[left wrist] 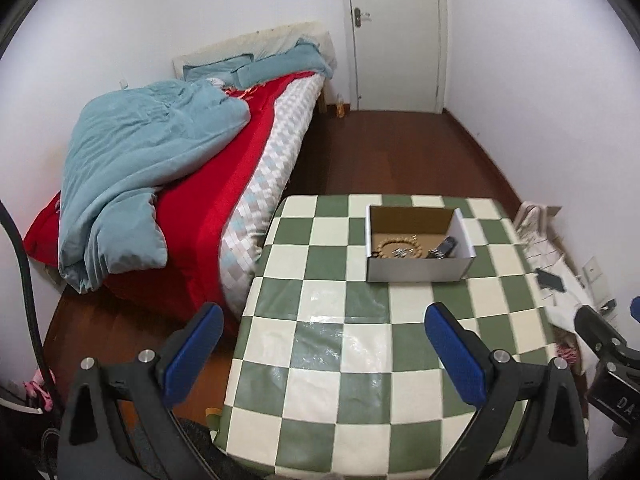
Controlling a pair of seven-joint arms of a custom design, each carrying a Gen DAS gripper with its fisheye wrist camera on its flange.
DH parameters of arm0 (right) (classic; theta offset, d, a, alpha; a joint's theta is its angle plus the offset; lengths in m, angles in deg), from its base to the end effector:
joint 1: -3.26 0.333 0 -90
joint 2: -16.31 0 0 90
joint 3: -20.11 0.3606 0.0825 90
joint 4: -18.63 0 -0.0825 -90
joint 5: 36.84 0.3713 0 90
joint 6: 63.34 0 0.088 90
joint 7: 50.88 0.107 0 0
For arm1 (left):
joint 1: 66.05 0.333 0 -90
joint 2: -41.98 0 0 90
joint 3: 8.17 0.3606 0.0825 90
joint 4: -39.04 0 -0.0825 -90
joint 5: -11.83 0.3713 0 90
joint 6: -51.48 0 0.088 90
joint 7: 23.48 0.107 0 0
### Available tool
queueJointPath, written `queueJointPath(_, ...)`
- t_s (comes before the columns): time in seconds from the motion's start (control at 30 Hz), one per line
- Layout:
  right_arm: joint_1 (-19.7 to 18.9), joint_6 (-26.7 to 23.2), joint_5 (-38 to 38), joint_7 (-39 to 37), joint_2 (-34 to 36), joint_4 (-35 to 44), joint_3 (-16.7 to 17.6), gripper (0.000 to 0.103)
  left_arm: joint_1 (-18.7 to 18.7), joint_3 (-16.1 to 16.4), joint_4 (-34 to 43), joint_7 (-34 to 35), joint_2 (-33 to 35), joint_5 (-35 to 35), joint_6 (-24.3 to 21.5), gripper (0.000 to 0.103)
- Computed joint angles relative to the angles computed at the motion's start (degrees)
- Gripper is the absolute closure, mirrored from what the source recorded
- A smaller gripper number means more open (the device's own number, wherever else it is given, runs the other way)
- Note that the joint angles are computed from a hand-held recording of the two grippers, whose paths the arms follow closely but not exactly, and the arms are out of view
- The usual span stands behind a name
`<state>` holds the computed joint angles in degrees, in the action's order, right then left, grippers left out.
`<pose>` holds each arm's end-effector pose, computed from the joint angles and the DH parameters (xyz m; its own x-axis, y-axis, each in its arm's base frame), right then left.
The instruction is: Organize jewelry
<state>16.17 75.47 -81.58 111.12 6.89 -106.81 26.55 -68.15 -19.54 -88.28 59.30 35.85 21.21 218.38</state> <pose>0.4864 0.1710 0.5495 -0.4133 -0.9102 0.0274 -0.6838 0.2903 -0.6695 0.5238 -0.1402 0.5648 -0.2283 -0.9710 -0.0708 -0.6679 0.2091 -0.7143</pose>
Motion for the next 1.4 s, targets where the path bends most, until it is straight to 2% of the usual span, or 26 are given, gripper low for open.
queueJointPath(0.13,0.8,-4.0,-0.9,-0.1,-3.5,-0.1,1.7,0.001,-2.4,1.8,-2.4,6.6,-4.2,-8.2,-0.3,0.0)
queueJointPath(0.27,1.5,-7.0,-1.3,0.3,-7.0,-0.4,3.4,0.001,-4.4,3.3,-3.6,12.8,-7.8,-15.9,-2.7,0.0)
queueJointPath(0.53,2.3,-9.8,1.1,-0.9,-10.5,-0.1,4.8,0.001,-4.0,2.6,-3.0,16.9,-10.8,-20.6,-6.3,0.0)
queueJointPath(0.93,1.0,-9.1,2.8,-5.5,-7.0,4.7,3.2,0.0,-1.3,-0.3,3.0,11.3,-6.4,-16.2,-5.7,0.0)
queueJointPath(1.1,0.1,-9.6,1.2,-7.0,-3.7,8.8,2.4,0.0,-0.2,-1.7,6.2,5.8,-3.1,-10.6,-4.8,0.0)
queueJointPath(1.4,-0.1,-9.8,1.6,-9.9,1.7,14.0,0.0,0.0,-1.7,-0.7,11.3,-0.1,1.4,-3.4,-6.5,0.0)
